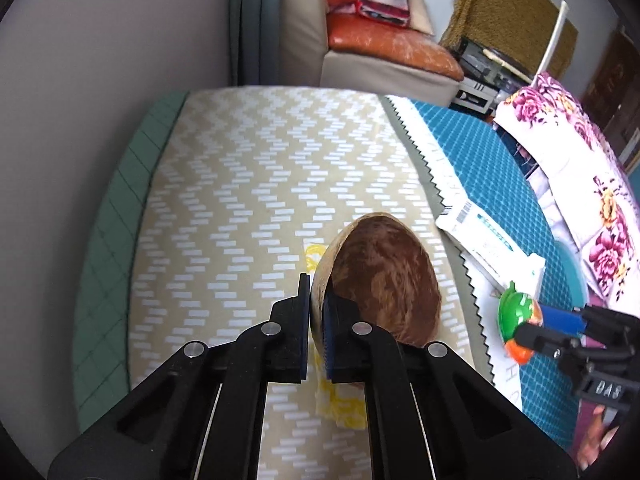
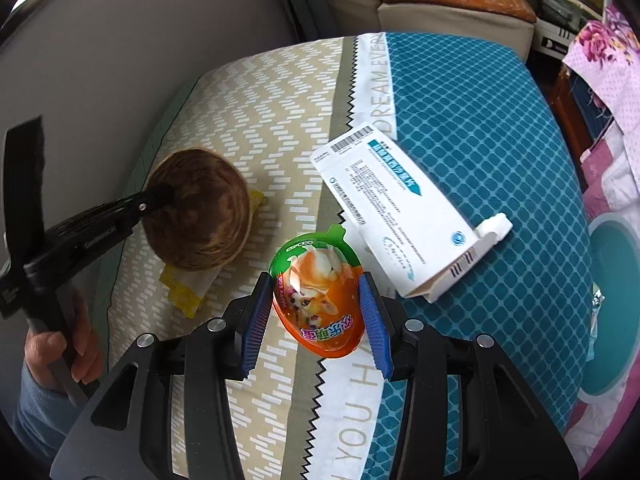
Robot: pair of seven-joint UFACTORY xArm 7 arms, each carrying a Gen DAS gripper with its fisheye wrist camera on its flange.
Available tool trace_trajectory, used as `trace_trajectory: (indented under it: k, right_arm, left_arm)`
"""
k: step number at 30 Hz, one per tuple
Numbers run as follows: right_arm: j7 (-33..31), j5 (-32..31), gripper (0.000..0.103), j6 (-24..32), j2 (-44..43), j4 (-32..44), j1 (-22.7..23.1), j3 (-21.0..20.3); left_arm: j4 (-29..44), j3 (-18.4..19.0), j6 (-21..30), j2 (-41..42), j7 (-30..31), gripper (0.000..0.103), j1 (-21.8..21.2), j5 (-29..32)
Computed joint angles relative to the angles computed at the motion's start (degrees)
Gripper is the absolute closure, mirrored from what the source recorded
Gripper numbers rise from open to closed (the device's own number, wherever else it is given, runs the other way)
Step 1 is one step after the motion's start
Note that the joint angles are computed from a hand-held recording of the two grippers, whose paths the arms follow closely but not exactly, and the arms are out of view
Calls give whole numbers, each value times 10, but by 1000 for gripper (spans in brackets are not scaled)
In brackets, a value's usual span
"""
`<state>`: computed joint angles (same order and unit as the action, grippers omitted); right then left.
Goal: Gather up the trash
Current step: 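Grasp the wooden bowl with left tool while right tool grasps the orange jelly cup, then carry bowl and jelly cup to the wastebasket and release both into it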
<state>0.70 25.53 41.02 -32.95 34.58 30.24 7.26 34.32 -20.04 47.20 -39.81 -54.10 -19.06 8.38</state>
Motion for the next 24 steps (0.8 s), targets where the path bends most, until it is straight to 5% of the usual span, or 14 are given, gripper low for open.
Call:
trace_trajectory:
  k: [10, 24]
  right_arm:
    - [33, -12, 61, 57, -143, -57, -34, -30]
    - [-10, -36, 61, 70, -231, -91, -143, -126]
  left_arm:
    - [37, -35, 44, -11, -22, 97, -30, -15]
    - [238, -97, 24, 240, -69, 97, -66, 91]
